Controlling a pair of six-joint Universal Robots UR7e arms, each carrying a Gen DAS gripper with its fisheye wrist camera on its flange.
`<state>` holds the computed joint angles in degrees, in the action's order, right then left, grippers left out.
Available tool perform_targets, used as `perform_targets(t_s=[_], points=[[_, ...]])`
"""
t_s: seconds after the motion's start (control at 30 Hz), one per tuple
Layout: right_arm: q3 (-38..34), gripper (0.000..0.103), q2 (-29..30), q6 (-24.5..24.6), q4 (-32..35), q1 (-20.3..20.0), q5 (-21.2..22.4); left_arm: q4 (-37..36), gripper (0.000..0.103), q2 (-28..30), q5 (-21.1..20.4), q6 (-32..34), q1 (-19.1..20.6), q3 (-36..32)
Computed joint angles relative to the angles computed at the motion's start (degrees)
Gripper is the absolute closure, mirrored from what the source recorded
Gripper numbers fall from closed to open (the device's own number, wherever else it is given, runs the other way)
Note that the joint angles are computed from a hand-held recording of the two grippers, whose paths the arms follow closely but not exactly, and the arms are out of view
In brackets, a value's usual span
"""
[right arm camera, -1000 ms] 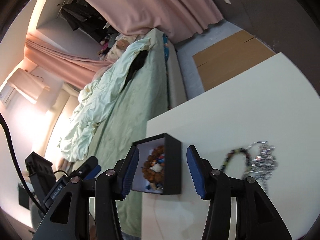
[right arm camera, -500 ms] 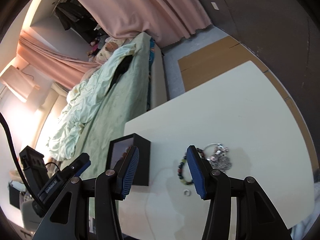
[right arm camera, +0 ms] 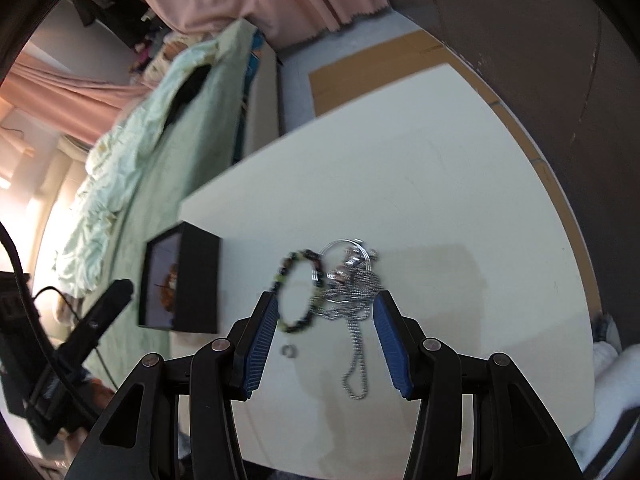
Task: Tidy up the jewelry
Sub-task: 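Grasp the silver chain necklace by its clasp with the right gripper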
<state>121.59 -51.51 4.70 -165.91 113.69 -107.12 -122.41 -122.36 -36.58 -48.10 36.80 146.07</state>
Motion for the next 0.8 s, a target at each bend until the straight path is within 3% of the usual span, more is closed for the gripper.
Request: perform_targets(t_s=[0.33, 0.5, 0.53, 0.6, 0.8], points=[[-4.5, 0.052, 4.6, 0.4, 5.3, 0.2, -4.7, -6.6, 0.032, 3.9, 0.0, 3.3, 2.2, 0.3], [-7.1, 0.052, 8.2, -3.5, 6.7, 2.9, -10.7, -8.3, 0.032, 4.6, 0.3, 4.0, 3.1, 0.1], [-7.2, 0.055, 8.3, -4.0, 6.5, 3.1, -11.2, -8.4, 0.032, 4.7, 0.3, 4.0, 3.2, 0.1], [-7.1, 0.087, 8.3, -3.9, 7.1, 3.4, -12.4, -8.5, 0.032, 4.9, 0.3, 4.0, 3.3, 0.1], [-3.5, 0.092, 3.7, -4.7, 4.6, 2.7, -8.0, -6.7, 0.032, 4.5, 0.1, 3.2, 2.4, 0.3]])
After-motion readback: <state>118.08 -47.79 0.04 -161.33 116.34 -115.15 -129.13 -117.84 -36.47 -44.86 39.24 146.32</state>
